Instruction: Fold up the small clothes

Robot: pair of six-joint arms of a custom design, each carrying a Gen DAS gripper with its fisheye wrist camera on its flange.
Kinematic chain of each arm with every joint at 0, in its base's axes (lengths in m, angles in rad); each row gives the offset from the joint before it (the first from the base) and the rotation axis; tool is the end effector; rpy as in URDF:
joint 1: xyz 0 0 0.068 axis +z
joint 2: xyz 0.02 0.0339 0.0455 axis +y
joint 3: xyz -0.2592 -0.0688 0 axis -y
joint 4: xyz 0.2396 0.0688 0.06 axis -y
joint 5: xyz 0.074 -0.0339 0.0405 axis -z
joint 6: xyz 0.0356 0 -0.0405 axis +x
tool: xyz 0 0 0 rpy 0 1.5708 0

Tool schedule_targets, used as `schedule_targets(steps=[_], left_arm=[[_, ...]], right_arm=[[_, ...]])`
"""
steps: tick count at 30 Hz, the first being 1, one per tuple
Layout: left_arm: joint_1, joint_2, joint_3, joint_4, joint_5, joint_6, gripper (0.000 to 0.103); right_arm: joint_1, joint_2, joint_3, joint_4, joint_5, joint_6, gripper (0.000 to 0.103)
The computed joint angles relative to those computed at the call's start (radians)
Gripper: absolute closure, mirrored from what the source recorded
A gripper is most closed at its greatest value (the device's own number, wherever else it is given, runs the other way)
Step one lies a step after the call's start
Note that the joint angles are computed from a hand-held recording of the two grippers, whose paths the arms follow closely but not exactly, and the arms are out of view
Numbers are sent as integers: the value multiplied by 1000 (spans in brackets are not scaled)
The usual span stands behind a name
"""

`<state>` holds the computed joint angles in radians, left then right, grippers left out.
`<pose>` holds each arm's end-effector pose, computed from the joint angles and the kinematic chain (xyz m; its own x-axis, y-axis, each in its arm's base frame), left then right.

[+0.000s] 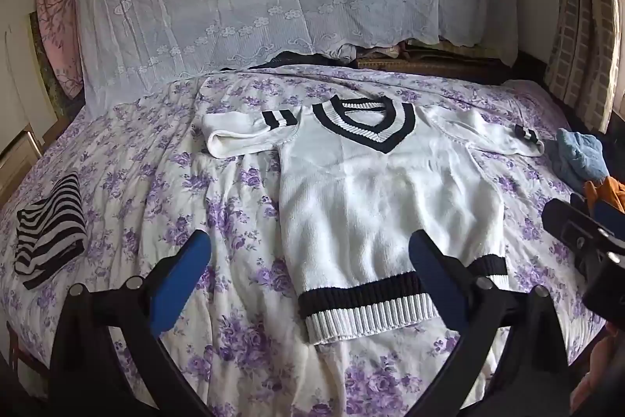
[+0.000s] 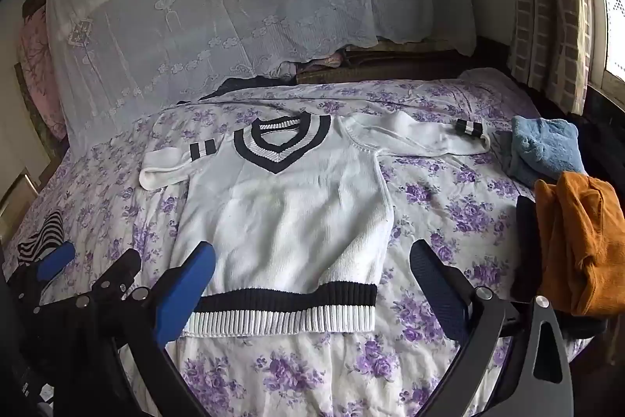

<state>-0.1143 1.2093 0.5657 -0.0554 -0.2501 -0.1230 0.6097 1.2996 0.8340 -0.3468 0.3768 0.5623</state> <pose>0.2385 -0.0185 0.1904 -0.6249 -0.0479 -0.7792 -0.1556 0.9857 0.0641 0.2250 0.1412 0.2315 -0.6768 0.1320 -0.7243 0.0423 0.9891 0.1407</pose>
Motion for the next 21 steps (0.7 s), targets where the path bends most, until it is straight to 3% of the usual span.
schedule_targets(steps=[21], left_arm=[[-4,-25,9,-30,-4,-11,4]], right_arm=[[34,-21,-6,-14,29,0,3]])
